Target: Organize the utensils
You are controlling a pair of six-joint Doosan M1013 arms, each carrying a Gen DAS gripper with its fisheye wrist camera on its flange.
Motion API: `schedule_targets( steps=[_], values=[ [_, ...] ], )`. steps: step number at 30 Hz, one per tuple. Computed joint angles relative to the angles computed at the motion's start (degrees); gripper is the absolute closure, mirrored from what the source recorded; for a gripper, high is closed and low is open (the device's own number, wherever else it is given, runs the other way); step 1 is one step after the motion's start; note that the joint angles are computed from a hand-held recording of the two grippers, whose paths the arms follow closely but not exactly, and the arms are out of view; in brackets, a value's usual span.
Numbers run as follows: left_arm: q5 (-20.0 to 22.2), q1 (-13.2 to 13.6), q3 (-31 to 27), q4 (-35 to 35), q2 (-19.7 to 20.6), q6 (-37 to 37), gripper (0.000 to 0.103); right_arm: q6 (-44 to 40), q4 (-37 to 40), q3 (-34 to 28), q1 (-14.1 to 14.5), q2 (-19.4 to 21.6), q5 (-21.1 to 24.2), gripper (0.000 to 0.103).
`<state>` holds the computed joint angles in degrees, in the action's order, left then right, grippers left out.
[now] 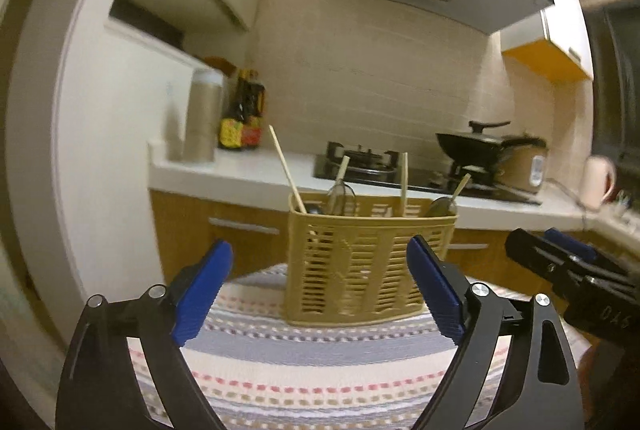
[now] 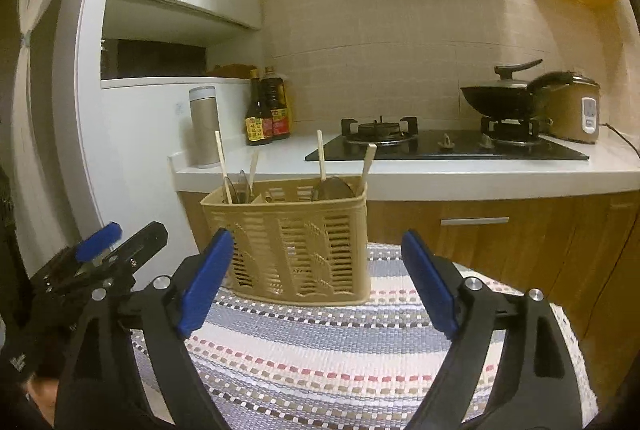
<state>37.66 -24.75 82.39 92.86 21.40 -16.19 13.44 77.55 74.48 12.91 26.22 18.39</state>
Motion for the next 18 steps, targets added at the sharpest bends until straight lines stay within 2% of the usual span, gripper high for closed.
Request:
schedule_targets(
  steps=[2,4,7,10,14,18],
  values=[
    [4.3,-0.7,-0.1,1.7,0.7,0.8,0.008,-3.5,2.4,0.5,0.3,0.0,-1.8,0.021],
    [6.0,-0.9,-0.5,-0.1,1.2,3.5,0.008,-5.0,3.9,0.7,0.2,0.0,-2.1,0.02],
    [5.8,-0.7,-0.9,-2.7,1.3,5.4,0.008,-6.6,4.9,0.8,0.4,0.1,-3.0,0.016],
    [5.4,-0.6,-1.5,-5.5,1.5,7.6,0.008,-11.8,9.1,1.4,0.5,-0.1,-3.7,0.014],
    [6.9,-1.0,-1.7,-5.3,1.7,8.6,0.008,-18.9,15.3,2.1,0.7,-0.4,-4.8,0.01],
    [6.9,-1.0,-1.7,-6.0,1.7,8.8,0.008,-16.3,13.0,1.9,0.5,-0.3,-4.6,0.008]
  ],
)
